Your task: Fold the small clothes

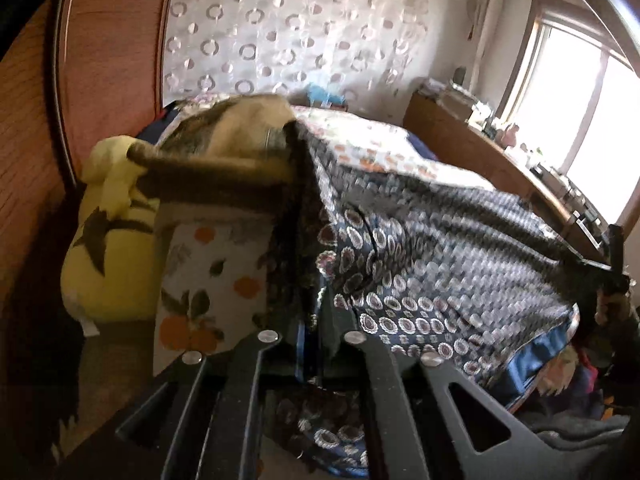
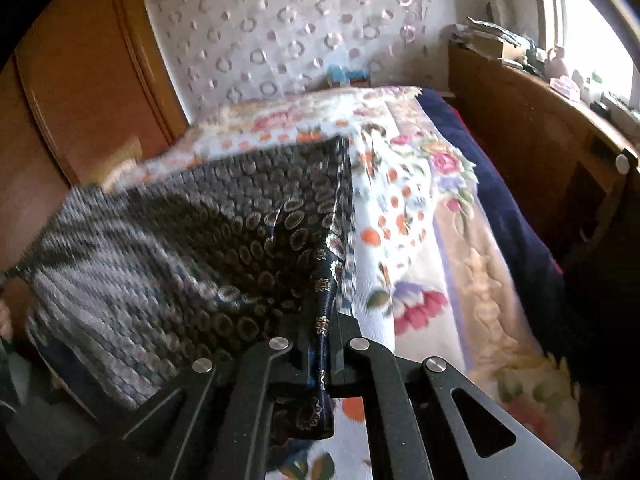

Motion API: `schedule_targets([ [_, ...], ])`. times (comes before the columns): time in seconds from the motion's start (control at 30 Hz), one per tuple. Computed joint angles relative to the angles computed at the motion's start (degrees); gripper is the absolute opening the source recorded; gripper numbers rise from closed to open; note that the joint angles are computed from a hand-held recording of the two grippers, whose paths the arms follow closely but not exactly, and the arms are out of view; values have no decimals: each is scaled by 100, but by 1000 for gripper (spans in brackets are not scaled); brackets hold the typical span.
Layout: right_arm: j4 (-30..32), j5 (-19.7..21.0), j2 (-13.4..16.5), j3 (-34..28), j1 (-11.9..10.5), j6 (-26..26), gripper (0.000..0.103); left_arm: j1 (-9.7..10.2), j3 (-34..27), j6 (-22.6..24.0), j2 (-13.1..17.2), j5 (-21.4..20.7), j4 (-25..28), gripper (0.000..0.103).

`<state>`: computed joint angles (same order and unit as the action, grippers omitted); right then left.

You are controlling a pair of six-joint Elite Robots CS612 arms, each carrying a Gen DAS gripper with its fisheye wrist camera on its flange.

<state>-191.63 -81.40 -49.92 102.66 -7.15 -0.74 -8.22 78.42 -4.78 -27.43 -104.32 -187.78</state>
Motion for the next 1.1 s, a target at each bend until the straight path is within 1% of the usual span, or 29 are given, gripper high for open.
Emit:
schedule_targets([
  [0.03, 45, -111, 11, -23, 40, -80, 6, -16, 18, 28, 2, 102, -6, 20],
  [0.07, 52, -229, 18, -32, 86, -166, 13, -25, 26, 35, 4, 169, -29, 30],
  [0.1, 113, -311, 16, -91, 122, -211, 19, -24, 33, 25, 9, 189, -73, 38],
  [0.17, 83, -441, 27, -159, 169, -247, 58, -14, 47, -29, 7, 123, -169, 43],
  [0.2, -12, -494, 29, -160, 187, -229, 60, -16, 58, -23, -3, 140, -199, 46],
  [0.23, -125, -522, 50, -182, 229, -199, 60, -19, 72, -9, -11, 175, -244, 48],
  [0.3, -293, -631, 41, -175, 272, -238, 61, -25, 115, 52, -32, 242, -383, 59],
  [0.37, -461, -860, 61, -201, 342, -347, 62, -39, 113, 72, -38, 298, -469, 65],
  [0.4, -530, -911, 81, -220, 371, -381, 62, -45, 96, 75, -36, 321, -479, 67],
  [0.57, -640, -1058, 284, -421, 567, -503, 62, -95, 32, -15, 12, 520, -517, 68],
  [0.63, -510, -1059, 372, -525, 649, -574, 62, -107, -8, -38, 46, 590, -476, 68],
  [0.7, -289, -959, 475, -654, 694, -625, 62, -115, -39, -45, 77, 597, -427, 68],
  [0.8, 28, -777, 600, -810, 742, -692, 62, -138, -36, -13, 96, 672, -363, 68],
  [0.93, 242, -666, 708, -943, 796, -747, 62, -152, -38, -5, 130, 687, -262, 68],
  [1.03, 354, -790, 754, -1021, 838, -922, 62, -159, -26, -32, 157, 717, -210, 68],
  [1.1, 428, -657, 752, -1041, 806, -940, 64, -159, -17, -62, 171, 722, -170, 68],
])
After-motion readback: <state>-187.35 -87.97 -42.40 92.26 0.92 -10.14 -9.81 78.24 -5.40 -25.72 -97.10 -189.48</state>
